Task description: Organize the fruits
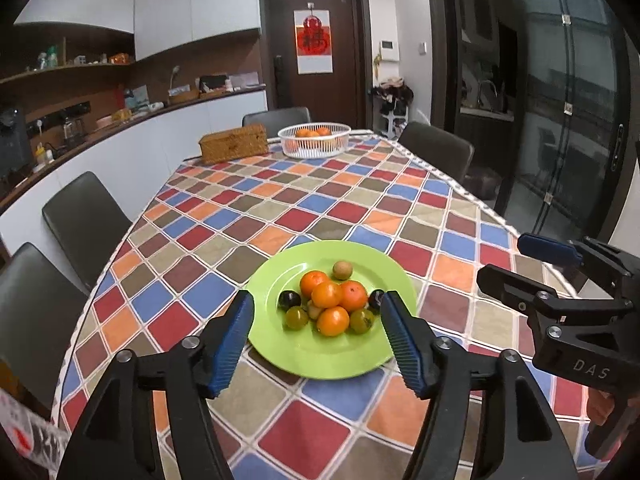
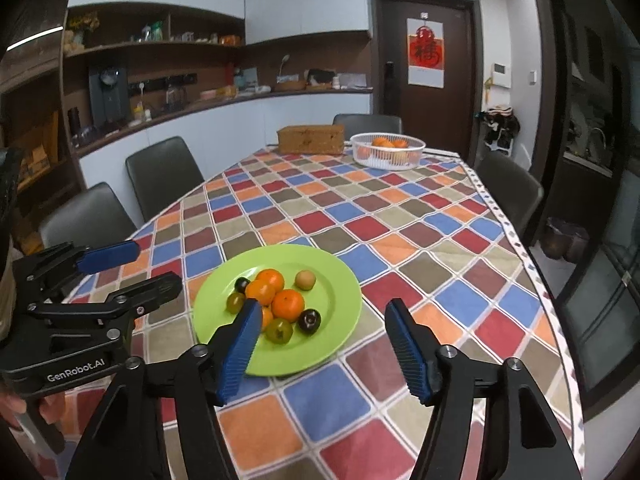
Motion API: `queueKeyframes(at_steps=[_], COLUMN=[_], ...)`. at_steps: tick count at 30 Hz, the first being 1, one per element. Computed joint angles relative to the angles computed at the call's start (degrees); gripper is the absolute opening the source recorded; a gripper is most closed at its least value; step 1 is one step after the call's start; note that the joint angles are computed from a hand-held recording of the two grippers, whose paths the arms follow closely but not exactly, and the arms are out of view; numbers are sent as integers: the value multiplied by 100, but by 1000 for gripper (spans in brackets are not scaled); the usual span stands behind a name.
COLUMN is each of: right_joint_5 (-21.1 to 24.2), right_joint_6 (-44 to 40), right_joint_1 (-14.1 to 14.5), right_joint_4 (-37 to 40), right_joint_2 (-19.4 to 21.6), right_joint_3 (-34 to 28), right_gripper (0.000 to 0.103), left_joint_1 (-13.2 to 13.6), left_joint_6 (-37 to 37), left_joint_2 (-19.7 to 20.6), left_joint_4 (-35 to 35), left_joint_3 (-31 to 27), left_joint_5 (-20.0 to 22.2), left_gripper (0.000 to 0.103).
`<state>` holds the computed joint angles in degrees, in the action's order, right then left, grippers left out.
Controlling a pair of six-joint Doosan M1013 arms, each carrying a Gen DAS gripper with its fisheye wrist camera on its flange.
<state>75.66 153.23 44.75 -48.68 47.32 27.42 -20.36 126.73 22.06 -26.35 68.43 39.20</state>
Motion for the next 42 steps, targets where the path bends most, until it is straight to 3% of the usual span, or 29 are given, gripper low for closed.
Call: queueKeyframes(at_steps=[10,19,42], right_joint_5=[240,403,562], right_joint_6=[455,566,1126], right_joint_1=[370,688,1091], right_joint_4=[-445,-712,-1211], right_joint_2=[-218,-296,-449], right_joint_3=[344,509,876], right_gripper=[70,70,70], left_joint_1=[136,237,354], left_joint_6=[583,954,1737], left_joint_2=[-705,-1161,-1719], left_joint_4=[-639,-1025,-1821], left_joint_3=[898,1480,2197], left_joint_5=[-468,-648,-927], left_gripper=[75,80,90])
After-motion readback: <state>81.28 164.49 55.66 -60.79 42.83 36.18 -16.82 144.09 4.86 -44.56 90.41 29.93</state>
